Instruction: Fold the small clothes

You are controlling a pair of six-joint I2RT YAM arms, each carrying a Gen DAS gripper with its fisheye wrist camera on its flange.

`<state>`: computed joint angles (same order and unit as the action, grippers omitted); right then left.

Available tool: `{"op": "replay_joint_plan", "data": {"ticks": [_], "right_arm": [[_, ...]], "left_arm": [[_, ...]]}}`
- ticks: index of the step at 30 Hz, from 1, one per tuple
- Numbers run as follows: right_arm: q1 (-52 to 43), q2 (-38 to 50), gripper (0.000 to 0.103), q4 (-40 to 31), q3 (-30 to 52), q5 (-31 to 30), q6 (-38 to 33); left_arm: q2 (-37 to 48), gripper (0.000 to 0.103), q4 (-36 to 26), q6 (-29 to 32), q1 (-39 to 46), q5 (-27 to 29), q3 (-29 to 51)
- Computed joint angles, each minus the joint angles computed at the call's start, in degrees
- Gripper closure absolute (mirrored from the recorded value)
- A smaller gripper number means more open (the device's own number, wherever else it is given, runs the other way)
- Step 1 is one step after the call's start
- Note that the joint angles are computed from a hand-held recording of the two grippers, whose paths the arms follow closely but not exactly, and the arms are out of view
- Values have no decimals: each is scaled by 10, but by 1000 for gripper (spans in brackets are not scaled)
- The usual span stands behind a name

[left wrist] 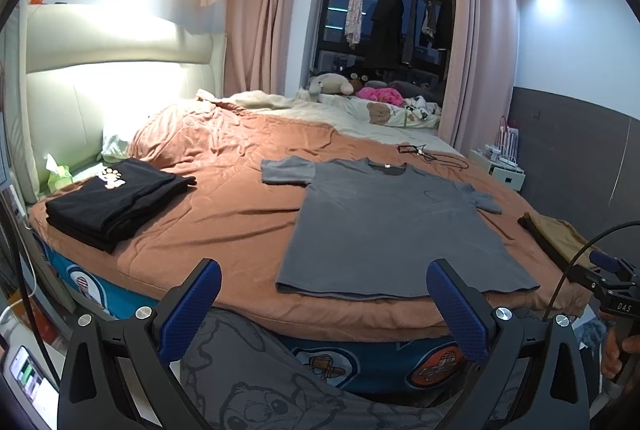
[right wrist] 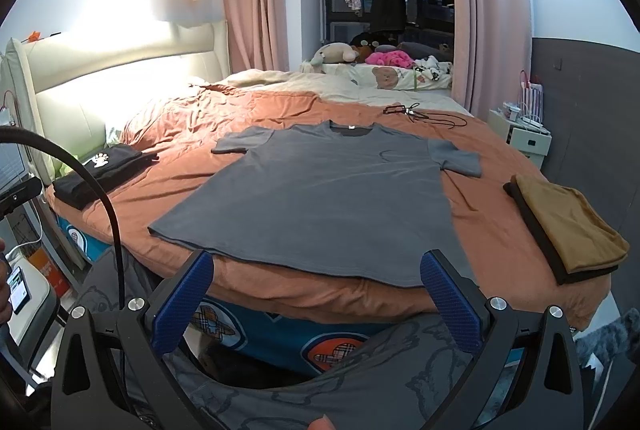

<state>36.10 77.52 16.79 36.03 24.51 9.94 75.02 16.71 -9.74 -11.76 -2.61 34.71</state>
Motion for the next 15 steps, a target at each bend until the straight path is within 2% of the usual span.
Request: {"op": "replay_joint_plan", "data": {"ticks": [15], "right_arm": [[5, -16, 0, 4, -11, 2, -1]], "left_arm": [[-17, 0, 3, 4, -4, 1, -14]]}}
